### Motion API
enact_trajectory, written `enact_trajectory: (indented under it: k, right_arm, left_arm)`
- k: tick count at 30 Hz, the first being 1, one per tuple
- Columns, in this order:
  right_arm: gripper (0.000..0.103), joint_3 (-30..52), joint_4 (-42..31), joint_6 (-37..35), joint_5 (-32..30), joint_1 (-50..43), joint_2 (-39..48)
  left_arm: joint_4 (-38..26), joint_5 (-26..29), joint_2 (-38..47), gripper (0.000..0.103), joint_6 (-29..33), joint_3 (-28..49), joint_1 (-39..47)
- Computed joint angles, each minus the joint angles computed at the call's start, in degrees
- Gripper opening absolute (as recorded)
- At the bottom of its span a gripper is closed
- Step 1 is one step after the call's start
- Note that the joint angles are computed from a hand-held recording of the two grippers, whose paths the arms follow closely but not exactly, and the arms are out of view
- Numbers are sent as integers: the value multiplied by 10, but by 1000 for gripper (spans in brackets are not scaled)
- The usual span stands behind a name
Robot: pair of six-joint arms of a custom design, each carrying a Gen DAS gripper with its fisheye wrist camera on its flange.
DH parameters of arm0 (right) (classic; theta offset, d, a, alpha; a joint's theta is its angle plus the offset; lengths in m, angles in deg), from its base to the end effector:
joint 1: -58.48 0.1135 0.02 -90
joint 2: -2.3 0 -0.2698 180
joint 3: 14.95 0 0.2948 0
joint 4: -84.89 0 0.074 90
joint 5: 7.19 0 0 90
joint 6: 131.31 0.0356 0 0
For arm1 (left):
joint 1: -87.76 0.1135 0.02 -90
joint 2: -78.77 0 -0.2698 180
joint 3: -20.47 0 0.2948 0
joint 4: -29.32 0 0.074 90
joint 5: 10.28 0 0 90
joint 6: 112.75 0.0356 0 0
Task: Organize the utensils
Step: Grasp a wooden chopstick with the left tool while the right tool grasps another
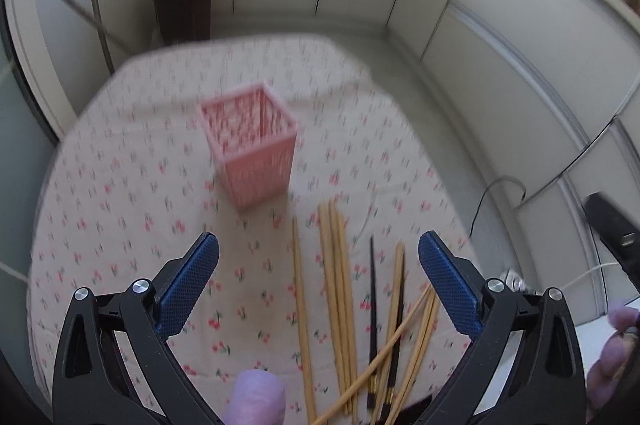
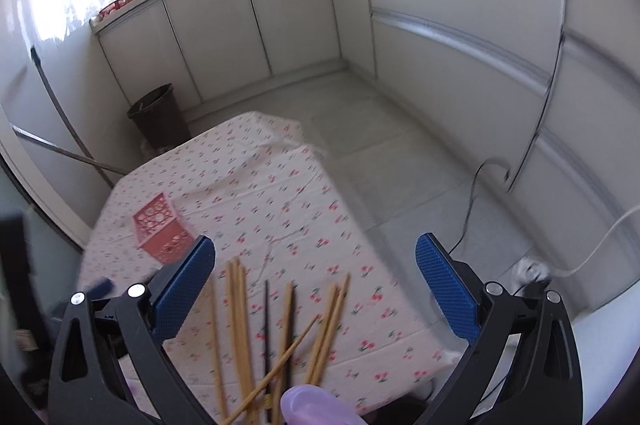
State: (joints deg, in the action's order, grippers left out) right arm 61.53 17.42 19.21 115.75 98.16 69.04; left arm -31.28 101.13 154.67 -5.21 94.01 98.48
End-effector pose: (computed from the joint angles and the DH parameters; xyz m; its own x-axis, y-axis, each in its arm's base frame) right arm 0.2121 0.1508 0.3234 -0.5922 0.4580 -0.6630 0.4127 0.8791 0.2385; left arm 0.2948 0.0426 0.2676 -0.8375 0.1270 -0.5315 0.2541 0.9516 -0.1730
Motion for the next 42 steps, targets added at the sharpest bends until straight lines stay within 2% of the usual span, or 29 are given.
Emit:
enact_trajectory:
  k: [3, 7, 8, 10, 11, 14, 16, 19, 24, 26, 29, 32, 36, 38, 41, 42]
  right_arm:
    - [98, -54, 60, 10, -132, -69, -52]
    - [98, -147, 150, 86, -324, -172, -104]
    - [98, -167, 167, 108, -357, -190, -110]
    - [98, -199, 196, 145, -415, -219, -112]
    - [98, -214, 211, 160, -439, -229, -111]
    - [98, -219, 223, 161, -493, -245, -90]
    - [98, -204, 205, 141, -493, -238, -70]
    - [98, -199, 197, 121, -470, -230, -74]
    - [98, -210, 194, 127, -448, -239, -81]
    - [98, -217, 201, 128, -463, -251, -78]
    - [98, -213, 197, 115, -496, -258, -58]
    - [98, -224, 210, 125, -521, -262, -64]
    - [98, -227, 200, 130, -520, -277, -100]
    - [98, -223, 185, 122, -513, -287, -116]
    - [98, -223, 167, 119, -504, -303, -137]
    - [98, -225, 164, 122, -506, -309, -143]
  left_arm:
    - [-46, -43, 74, 96, 5, 33, -4]
    - [-83, -14, 146, 93, -27, 60, 11]
    - [-90, -9, 161, 90, -36, 67, 11]
    - [-103, -4, 190, 76, -53, 80, 10]
    - [-105, -8, 202, 75, -61, 87, 9]
    - [-90, -38, 218, 64, -77, 86, 0]
    - [-75, -55, 226, 55, -82, 83, -6]
    - [-53, -76, 239, 48, -91, 84, -15]
    - [-15, -104, 236, 48, -108, 74, -37]
    - [-10, -113, 235, 48, -110, 73, -43]
    - [-5, -136, 227, 53, -122, 67, -47]
    - [-16, -101, 185, 54, -85, 50, -34]
    - [-65, -27, 115, 63, 43, 31, -69]
    - [-90, -4, 101, 63, 93, 25, -107]
    - [-76, -39, 97, 61, 113, 9, -164]
    - [-70, -51, 102, 54, 112, 8, -176]
